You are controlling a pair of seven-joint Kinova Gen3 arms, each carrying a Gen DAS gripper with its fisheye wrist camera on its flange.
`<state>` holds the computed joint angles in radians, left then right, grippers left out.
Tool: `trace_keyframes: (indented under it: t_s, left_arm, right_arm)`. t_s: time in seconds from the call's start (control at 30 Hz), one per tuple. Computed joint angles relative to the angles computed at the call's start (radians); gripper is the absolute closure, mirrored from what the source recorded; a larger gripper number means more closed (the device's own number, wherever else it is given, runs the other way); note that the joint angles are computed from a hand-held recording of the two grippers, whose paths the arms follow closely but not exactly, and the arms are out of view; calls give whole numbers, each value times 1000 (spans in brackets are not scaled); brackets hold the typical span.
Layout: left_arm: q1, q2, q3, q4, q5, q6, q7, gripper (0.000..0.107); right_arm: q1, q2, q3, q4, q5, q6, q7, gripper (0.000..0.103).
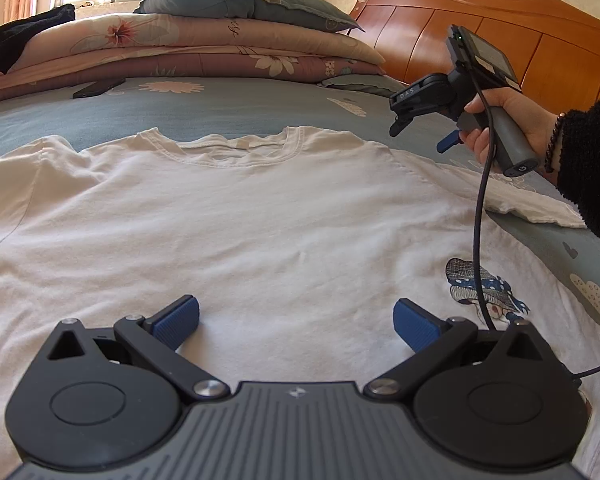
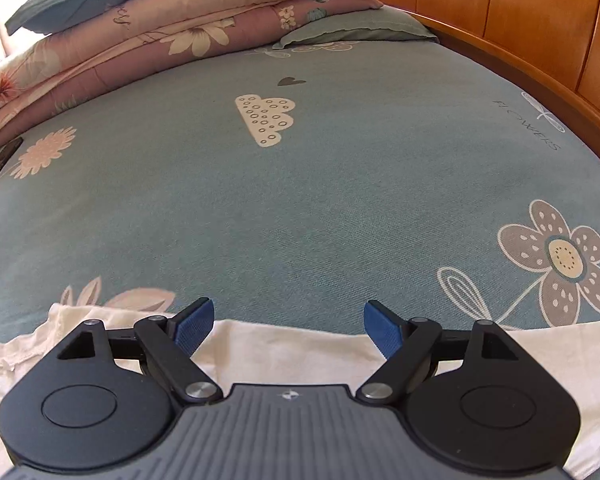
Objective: Fold clothes
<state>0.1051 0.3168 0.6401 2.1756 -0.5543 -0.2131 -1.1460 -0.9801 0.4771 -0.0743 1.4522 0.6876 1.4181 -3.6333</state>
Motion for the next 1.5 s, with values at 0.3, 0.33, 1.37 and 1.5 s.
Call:
trace_keyframes:
  t_s: [0.3,0.33,1.37,1.5]
  left_arm:
    - [4,3,-3,-3,1,0,-1,5]
    - [2,3,-2,-3,0,0,0,5]
    - [6,0,-5,-2,6,3,-7,5]
    - [8,1,-6,-2,8,2,-8,5]
  right_arm:
    - [18,103,36,-110,-39,38,178,11]
    - [22,95,41,-98,-37,23,173,11]
    - [-273,-94,-150,262,-25,143,-448,8]
    - [-250,-72,-166,267,-59,112,-390,8]
